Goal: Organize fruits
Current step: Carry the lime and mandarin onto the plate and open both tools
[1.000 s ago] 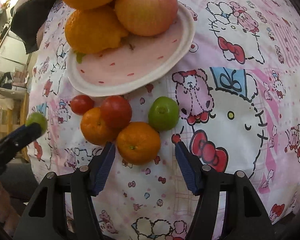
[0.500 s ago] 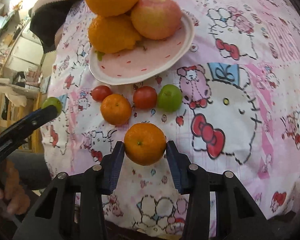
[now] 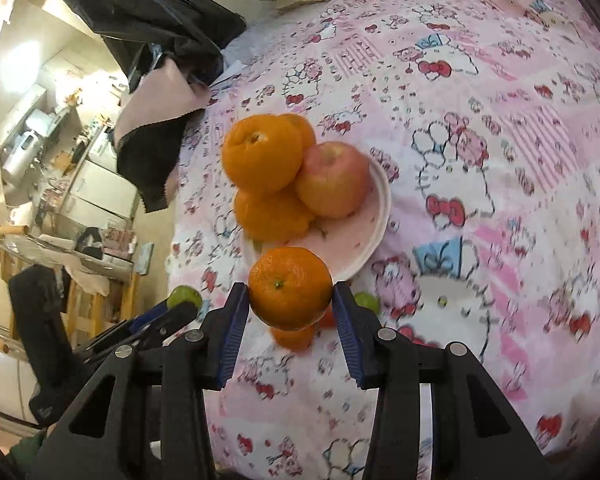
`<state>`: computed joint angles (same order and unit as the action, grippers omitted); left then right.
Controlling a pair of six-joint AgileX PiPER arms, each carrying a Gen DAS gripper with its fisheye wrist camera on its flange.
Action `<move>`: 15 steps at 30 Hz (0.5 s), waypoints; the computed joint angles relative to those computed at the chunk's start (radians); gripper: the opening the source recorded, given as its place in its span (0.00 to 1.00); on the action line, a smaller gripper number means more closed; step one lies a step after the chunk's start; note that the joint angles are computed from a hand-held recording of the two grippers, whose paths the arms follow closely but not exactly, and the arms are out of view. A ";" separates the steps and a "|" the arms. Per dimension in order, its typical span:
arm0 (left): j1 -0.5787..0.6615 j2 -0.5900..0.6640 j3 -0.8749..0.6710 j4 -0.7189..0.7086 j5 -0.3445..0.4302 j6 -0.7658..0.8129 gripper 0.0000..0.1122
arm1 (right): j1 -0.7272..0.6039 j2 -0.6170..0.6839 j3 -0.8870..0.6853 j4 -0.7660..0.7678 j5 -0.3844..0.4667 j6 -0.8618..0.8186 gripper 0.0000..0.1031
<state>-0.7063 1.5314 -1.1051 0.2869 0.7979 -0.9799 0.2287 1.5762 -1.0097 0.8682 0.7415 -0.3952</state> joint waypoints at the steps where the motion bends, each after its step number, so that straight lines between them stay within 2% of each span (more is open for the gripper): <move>1: 0.002 0.012 -0.014 -0.002 0.004 0.010 0.24 | 0.001 0.026 -0.033 -0.017 0.012 0.014 0.44; 8: 0.053 0.172 -0.153 -0.079 -0.005 0.141 0.24 | 0.024 0.177 -0.181 -0.098 0.026 0.058 0.44; 15: 0.067 0.300 -0.242 -0.060 -0.019 0.179 0.24 | 0.048 0.294 -0.247 -0.133 0.012 0.100 0.44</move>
<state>-0.6391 1.8314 -1.3469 0.2272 0.7792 -0.8007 0.2770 1.8704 -1.2565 0.7347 0.7533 -0.2953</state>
